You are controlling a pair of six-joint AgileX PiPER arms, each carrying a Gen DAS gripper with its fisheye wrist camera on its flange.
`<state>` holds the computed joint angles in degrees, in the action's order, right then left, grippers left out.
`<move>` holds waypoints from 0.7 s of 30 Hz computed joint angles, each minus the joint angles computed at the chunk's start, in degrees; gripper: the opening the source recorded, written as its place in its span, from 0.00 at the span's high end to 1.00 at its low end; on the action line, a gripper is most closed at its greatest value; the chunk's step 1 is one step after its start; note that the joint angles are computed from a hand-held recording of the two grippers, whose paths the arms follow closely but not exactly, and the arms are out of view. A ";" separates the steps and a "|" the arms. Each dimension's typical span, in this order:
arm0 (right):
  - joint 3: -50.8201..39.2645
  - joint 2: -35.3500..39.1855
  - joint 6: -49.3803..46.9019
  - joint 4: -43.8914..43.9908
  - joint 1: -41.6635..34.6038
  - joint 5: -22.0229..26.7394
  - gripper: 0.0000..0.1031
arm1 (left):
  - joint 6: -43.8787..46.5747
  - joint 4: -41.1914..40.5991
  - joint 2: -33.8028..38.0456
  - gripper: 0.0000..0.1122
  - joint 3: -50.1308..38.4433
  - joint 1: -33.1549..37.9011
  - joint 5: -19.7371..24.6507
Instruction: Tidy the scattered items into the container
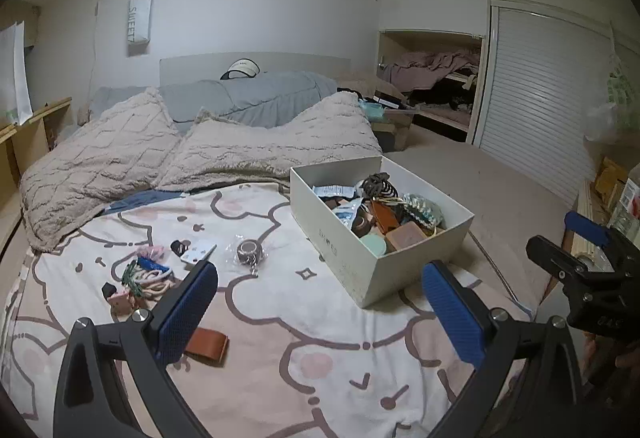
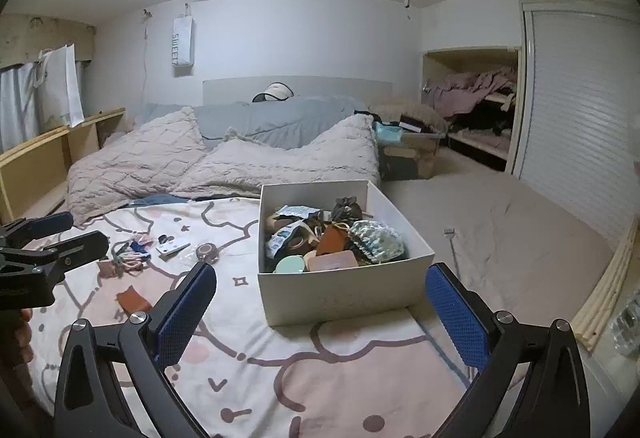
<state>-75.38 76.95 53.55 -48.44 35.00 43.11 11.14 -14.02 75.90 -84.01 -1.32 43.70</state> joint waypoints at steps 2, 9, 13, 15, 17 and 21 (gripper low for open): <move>0.57 -0.23 1.43 -1.76 0.95 0.53 0.00 | -0.38 1.09 -1.17 0.08 1.50 -0.33 -0.68; 1.21 -0.34 3.70 -4.83 2.76 1.25 0.00 | 0.39 0.80 -3.43 0.08 3.98 -0.19 -1.37; 1.38 -0.40 3.43 -5.01 2.92 1.14 0.00 | 0.47 0.72 -3.87 0.08 4.34 -0.08 -1.41; 1.55 -0.62 3.74 -5.29 3.05 0.91 0.00 | -0.38 1.70 -4.01 0.08 4.57 -0.31 -1.81; 2.04 -1.14 3.61 -4.92 2.78 -0.17 0.00 | 0.72 0.13 -3.91 0.08 4.64 0.44 -1.53; 2.26 -1.42 3.12 -4.02 2.41 -1.19 0.00 | 1.24 -0.43 -3.93 0.08 4.92 0.82 -1.24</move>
<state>-73.11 75.53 56.67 -52.46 37.40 41.92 12.37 -14.45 71.97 -79.08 -0.51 42.46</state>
